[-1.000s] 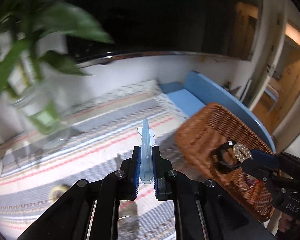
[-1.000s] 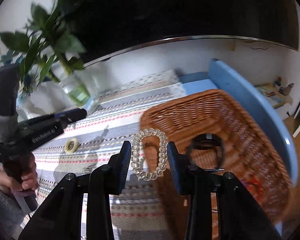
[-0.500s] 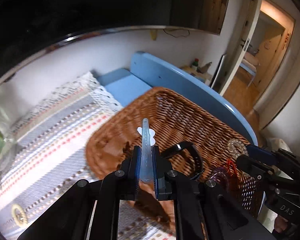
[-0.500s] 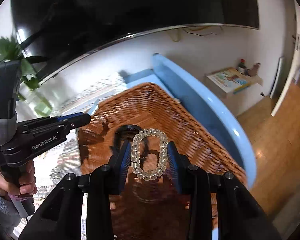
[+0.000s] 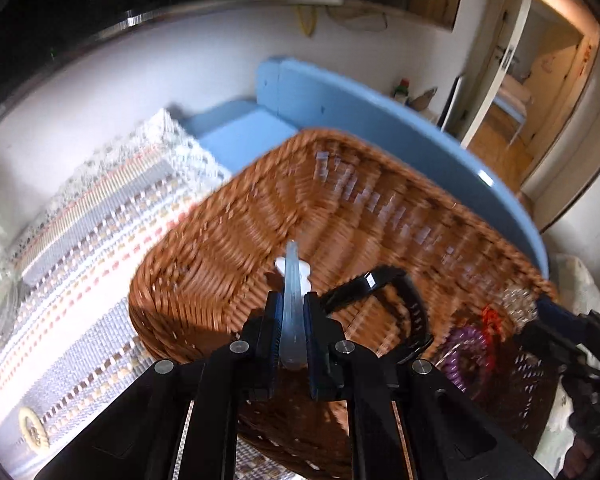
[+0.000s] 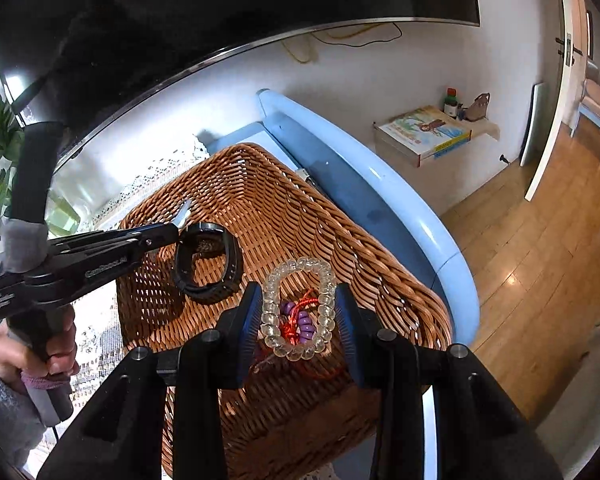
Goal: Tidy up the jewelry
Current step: 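Carry the blue clip in the left tool and clear tie in the right tool over the basket, then open both tools to drop the blue clip and clear coil tie into the basket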
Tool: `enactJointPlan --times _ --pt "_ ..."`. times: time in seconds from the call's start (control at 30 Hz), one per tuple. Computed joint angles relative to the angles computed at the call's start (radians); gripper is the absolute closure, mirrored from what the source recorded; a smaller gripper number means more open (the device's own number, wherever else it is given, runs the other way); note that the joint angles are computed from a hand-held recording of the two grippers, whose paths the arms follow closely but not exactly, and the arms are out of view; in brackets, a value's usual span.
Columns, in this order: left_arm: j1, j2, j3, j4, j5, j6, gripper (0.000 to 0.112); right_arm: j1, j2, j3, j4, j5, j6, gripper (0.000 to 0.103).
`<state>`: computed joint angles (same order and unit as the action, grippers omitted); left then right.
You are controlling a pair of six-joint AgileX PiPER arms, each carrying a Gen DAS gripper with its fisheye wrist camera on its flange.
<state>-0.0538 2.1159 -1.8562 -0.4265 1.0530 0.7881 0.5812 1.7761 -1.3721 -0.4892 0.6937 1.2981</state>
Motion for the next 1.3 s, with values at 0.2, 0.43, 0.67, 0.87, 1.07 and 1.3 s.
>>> enactJointPlan --times 0.2,0.43,0.67,0.87,1.07,1.3 --pt "-0.014 0.015 0.005 0.015 -0.012 0.002 0.101 -0.013 -0.008 0.025 0.033 -0.023 -0.004 0.062" --pt "-0.030 0.013 0.024 0.046 -0.056 0.005 0.101 -0.025 -0.005 0.028 0.070 -0.036 -0.038 0.062" --pt "-0.035 0.018 0.017 0.060 -0.061 0.000 0.101 -0.034 0.002 0.028 0.111 -0.049 -0.064 0.061" --pt "-0.035 0.012 0.029 0.060 -0.070 -0.005 0.101 -0.032 0.009 0.024 0.117 -0.048 -0.065 0.060" --pt "-0.034 0.016 0.021 0.061 -0.064 -0.004 0.101 -0.020 0.017 0.014 0.115 -0.042 -0.060 0.060" --pt "-0.025 0.037 -0.035 0.051 -0.009 -0.054 0.101 -0.015 0.018 0.012 0.110 -0.042 -0.047 0.056"
